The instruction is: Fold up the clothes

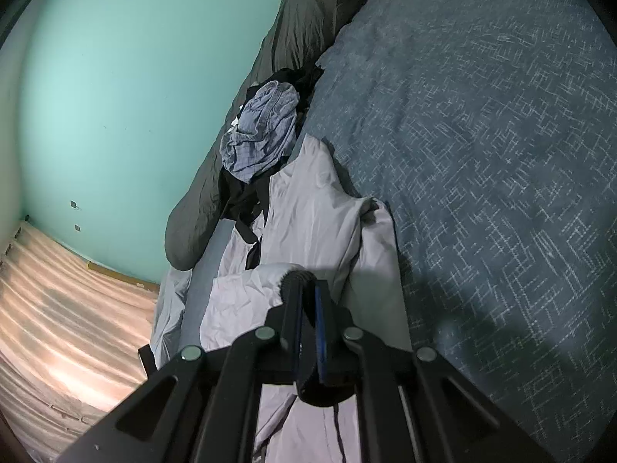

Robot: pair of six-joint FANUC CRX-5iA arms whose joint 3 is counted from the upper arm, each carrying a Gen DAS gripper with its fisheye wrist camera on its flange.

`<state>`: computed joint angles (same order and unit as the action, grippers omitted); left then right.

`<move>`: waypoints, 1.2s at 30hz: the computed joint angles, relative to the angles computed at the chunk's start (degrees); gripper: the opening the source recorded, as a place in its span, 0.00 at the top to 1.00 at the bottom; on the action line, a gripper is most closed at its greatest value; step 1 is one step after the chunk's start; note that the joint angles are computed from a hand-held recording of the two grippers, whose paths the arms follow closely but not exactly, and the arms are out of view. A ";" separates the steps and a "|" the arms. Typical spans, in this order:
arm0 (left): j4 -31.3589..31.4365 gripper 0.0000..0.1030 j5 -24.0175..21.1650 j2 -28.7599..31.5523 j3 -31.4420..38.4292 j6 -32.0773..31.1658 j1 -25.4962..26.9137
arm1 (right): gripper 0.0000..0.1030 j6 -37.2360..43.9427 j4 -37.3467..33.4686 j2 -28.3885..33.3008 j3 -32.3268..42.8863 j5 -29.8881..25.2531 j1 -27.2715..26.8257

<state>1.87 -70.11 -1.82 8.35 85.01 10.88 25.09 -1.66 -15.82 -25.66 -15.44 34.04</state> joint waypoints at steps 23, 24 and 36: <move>2.23 0.99 0.50 2.00 2.07 -2.82 3.57 | 0.94 14.42 -13.16 3.06 5.64 -4.71 -0.40; 2.43 0.99 0.77 1.86 1.63 -2.85 3.86 | 0.94 14.50 -13.23 3.16 5.73 -4.81 -0.35; 5.57 0.74 1.38 -0.01 -2.74 -8.74 4.85 | 0.94 18.17 -17.76 4.18 6.97 -5.45 -1.31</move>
